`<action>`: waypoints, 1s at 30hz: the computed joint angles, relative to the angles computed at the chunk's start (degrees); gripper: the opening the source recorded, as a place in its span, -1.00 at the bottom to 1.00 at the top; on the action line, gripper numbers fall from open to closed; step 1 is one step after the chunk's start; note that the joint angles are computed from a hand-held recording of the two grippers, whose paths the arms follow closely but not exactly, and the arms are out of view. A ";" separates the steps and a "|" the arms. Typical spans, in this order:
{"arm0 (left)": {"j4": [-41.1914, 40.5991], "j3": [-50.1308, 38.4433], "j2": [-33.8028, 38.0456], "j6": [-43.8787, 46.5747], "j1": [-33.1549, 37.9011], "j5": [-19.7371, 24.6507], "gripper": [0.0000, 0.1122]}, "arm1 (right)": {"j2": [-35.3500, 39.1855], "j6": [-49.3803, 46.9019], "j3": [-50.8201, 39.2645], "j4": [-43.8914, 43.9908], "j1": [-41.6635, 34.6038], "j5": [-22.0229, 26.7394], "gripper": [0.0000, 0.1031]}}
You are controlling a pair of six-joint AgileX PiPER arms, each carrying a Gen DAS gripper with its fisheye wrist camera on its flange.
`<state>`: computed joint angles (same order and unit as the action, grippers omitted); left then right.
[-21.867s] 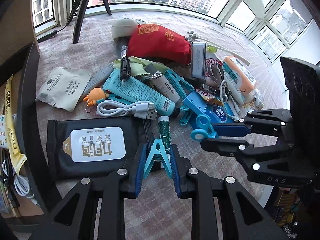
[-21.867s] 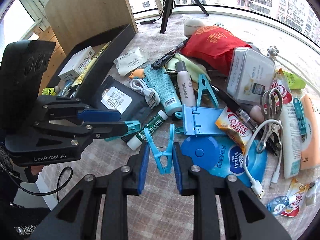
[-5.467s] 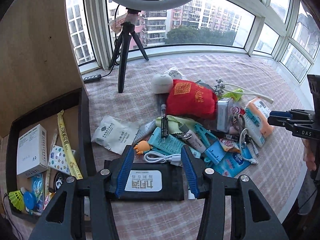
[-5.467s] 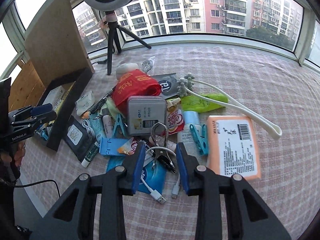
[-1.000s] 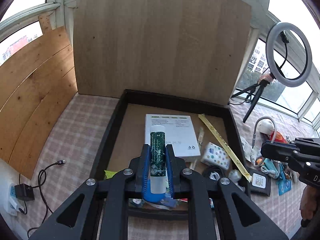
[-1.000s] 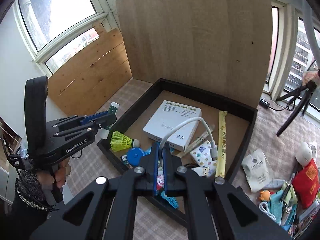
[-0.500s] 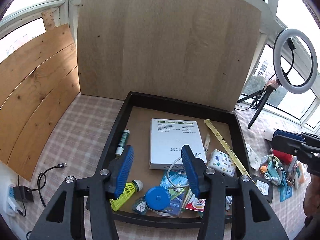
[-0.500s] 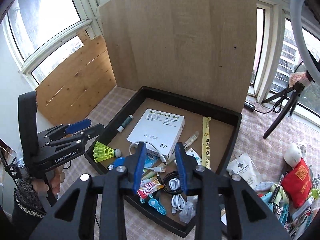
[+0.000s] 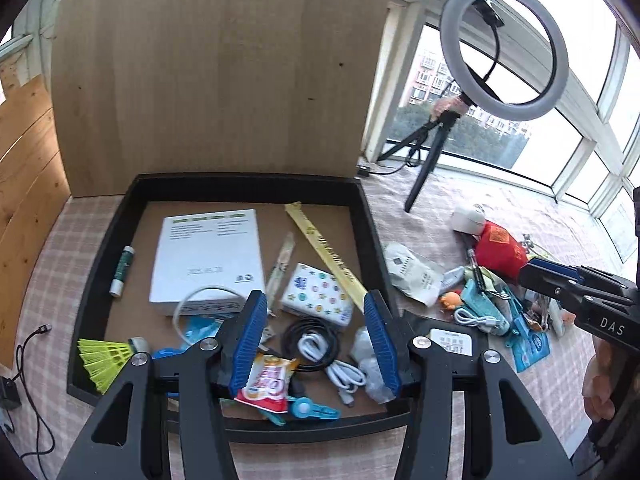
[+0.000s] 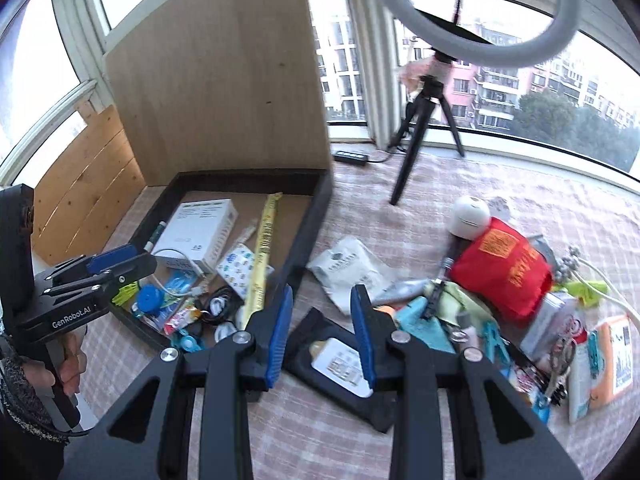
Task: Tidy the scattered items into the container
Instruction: 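Move both grippers back to the pile toward the orange-edged tissue pack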
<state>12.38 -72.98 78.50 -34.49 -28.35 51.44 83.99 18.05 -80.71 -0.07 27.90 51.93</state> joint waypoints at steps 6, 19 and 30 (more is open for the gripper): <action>1.32 -4.56 5.52 -3.06 -8.23 0.40 -0.15 | -9.22 -11.66 11.44 8.62 -16.44 0.74 -0.42; -1.86 -13.09 15.50 -1.59 -19.66 2.47 -0.17 | -19.71 -34.94 24.53 20.06 -44.84 7.31 -0.42; -2.20 -41.10 36.13 -7.11 -30.58 6.52 -0.17 | -12.44 -53.94 21.63 27.29 -72.78 10.29 -0.42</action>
